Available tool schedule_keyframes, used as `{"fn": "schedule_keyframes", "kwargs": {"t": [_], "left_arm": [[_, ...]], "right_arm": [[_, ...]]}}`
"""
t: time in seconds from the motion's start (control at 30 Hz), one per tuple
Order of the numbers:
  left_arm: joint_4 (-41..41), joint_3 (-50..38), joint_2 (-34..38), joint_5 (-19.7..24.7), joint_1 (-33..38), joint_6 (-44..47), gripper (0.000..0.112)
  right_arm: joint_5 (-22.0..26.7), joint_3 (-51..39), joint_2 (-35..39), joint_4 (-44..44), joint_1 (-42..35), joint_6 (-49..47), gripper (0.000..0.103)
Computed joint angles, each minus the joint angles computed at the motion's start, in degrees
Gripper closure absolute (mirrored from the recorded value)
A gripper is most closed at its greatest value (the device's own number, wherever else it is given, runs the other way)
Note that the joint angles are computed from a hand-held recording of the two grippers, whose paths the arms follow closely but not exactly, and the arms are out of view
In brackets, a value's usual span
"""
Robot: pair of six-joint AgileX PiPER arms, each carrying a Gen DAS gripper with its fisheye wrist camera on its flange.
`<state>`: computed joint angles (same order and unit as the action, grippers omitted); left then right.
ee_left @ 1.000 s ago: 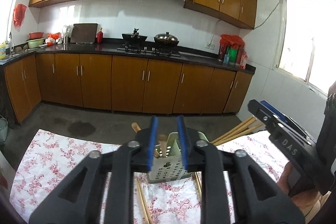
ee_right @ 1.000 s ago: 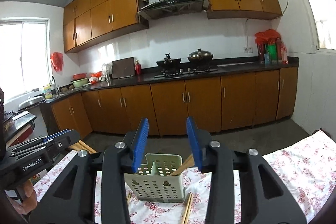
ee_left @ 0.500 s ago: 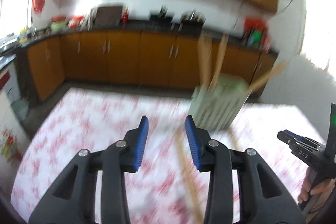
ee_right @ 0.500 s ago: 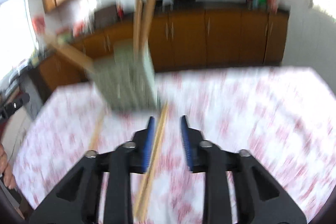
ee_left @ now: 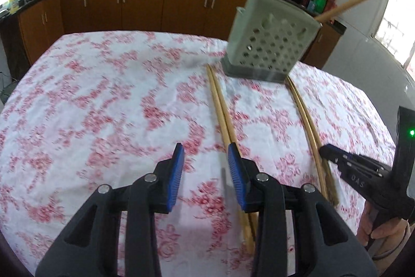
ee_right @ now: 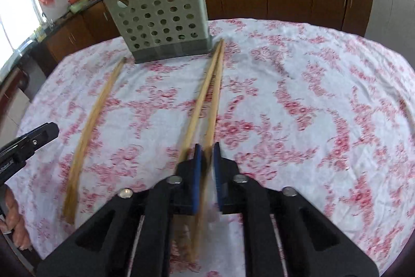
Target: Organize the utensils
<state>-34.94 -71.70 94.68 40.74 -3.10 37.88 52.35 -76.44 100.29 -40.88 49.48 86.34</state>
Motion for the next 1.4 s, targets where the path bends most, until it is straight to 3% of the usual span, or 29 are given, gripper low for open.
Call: {"fn": "schedule_keyframes", "kwargs": {"t": [0.2,0.47,0.7,0.97,1.4], "left_arm": [[2.24,0.78,0.89,0.06,-2.60,-1.07,0.088],[4.09,1.83,0.70,-0.55,-4.25,-1.00,0.090],[11.78,3.15,0.21,-5.74,-7.84,-6.76,0.099],[17.75,-4.53,5.75,-5.09,-3.58,-14.24,0.103],[10.34,-7.52,8.32,-3.45,2.30,-8.17,0.102]], "right_arm": [[1.11,4.94,-3.05,-1.87,-0.97,5.04,0.095],[1.67,6.78,-4.31,-2.82,-0.49,5.72,0.095],[1.66,6.20,-3.67,-3.19,0.73,4.73,0.094],[4.49,6.57,-3.75,-4.37,-0.55,5.11,0.095],[5.25,7.20,-4.14,-4.42,-1.60,6.03,0.094]]}}
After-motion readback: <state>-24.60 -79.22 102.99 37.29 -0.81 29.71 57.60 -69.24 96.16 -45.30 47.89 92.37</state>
